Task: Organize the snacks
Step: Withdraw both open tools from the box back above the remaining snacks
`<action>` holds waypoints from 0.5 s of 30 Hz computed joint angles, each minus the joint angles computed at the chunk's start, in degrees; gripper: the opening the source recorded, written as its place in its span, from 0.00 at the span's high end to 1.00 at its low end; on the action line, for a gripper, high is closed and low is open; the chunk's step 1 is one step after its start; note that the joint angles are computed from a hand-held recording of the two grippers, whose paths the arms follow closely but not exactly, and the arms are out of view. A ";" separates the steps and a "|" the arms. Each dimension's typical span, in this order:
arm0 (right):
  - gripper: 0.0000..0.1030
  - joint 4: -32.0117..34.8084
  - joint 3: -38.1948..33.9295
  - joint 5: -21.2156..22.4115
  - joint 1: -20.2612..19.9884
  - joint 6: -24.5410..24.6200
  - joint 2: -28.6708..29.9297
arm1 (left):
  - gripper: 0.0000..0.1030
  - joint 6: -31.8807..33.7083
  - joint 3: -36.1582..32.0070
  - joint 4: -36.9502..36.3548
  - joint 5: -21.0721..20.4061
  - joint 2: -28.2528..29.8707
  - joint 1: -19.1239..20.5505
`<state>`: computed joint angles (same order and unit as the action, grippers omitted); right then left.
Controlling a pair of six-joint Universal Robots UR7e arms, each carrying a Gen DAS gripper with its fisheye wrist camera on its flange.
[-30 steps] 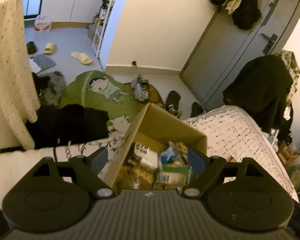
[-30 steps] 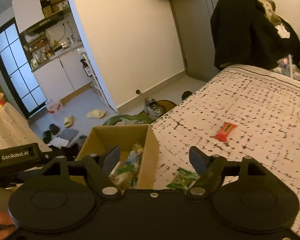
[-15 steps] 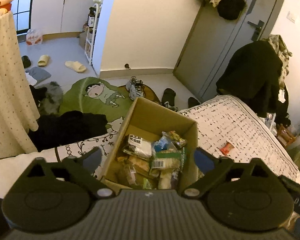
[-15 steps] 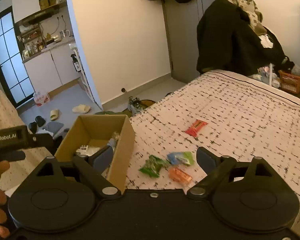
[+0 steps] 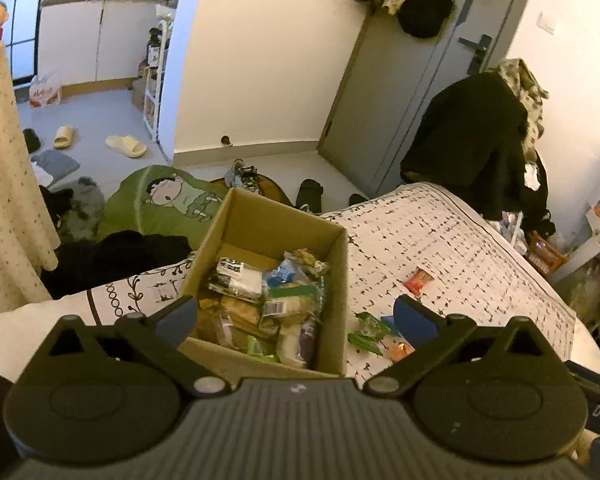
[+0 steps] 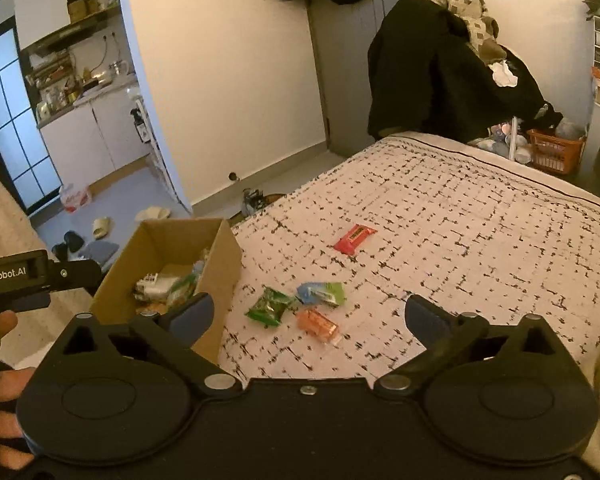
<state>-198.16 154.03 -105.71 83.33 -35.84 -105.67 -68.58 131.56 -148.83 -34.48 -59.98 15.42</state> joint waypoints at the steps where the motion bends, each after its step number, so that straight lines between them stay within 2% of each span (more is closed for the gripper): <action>1: 0.00 1.67 0.08 0.54 -0.70 -0.25 -1.32 | 0.00 0.57 -0.04 -0.43 -0.33 0.23 -0.12; 4: 0.00 6.05 0.17 1.80 -2.50 -0.61 -4.55 | 0.00 1.73 0.03 -2.26 -1.99 1.02 -0.58; 7: 0.00 16.68 -1.50 4.83 -5.30 2.59 -9.02 | 0.00 0.66 0.10 -2.93 -3.11 1.75 -1.17; 10: 0.00 17.54 -1.28 6.20 -6.52 3.91 -10.81 | 0.00 -4.24 -1.07 2.33 -1.20 3.13 -2.76; 15: 0.00 19.44 -0.99 7.47 -8.31 2.67 -12.93 | 0.00 -4.72 -1.72 2.44 -1.97 5.06 -4.01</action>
